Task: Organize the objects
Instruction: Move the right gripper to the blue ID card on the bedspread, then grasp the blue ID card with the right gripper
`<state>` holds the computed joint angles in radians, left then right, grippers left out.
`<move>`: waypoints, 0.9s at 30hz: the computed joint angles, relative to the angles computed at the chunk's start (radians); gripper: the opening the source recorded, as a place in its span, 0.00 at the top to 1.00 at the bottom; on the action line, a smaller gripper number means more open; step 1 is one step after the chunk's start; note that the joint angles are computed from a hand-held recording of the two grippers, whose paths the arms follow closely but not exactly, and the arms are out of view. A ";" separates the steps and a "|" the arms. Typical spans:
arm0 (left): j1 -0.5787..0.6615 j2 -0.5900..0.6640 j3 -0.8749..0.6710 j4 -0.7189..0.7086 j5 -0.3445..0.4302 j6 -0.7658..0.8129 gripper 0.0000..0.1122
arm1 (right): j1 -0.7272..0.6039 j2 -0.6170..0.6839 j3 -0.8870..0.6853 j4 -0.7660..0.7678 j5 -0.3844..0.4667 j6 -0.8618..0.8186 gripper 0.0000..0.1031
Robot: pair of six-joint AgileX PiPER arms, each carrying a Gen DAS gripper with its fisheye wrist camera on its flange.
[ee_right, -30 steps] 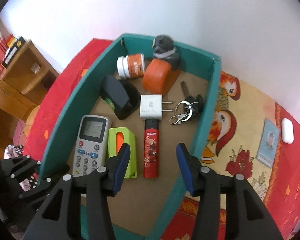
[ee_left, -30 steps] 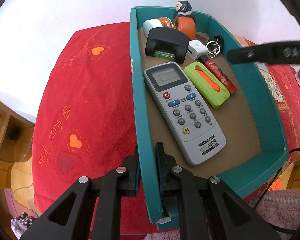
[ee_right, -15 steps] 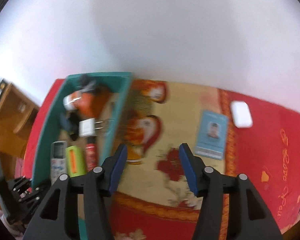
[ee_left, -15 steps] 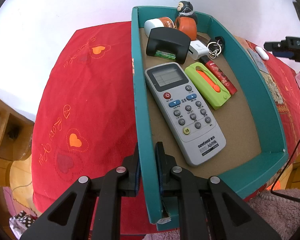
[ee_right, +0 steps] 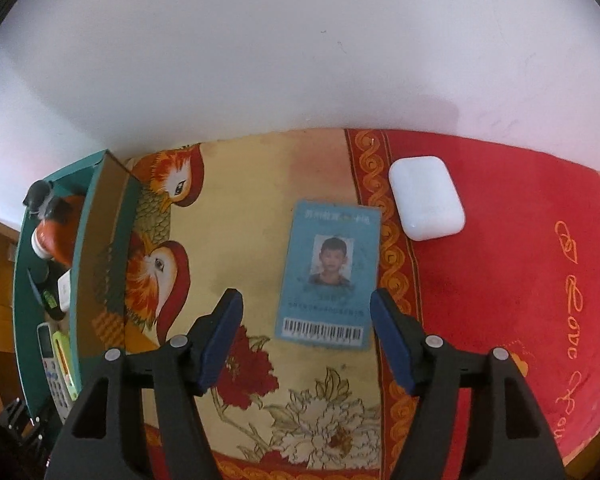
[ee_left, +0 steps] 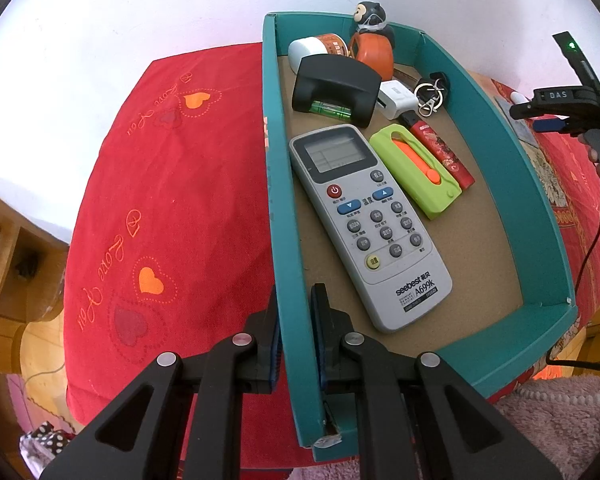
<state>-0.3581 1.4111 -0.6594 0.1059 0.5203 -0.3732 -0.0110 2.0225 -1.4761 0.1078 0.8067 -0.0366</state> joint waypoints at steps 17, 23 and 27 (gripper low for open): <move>0.048 -0.008 0.019 -0.044 -0.014 0.078 0.88 | 0.029 0.090 -0.106 -0.114 0.065 0.031 0.31; 0.051 -0.013 0.022 -0.047 -0.014 0.083 0.88 | 0.017 0.070 -0.087 -0.098 0.056 0.006 0.45; 0.050 -0.018 0.026 -0.046 -0.013 0.082 0.88 | -0.005 0.036 -0.043 -0.027 0.036 -0.037 0.45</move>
<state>-0.3083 1.3931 -0.6337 0.0602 0.5074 -0.2909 -0.0157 2.0585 -1.5196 0.0807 0.8427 -0.0739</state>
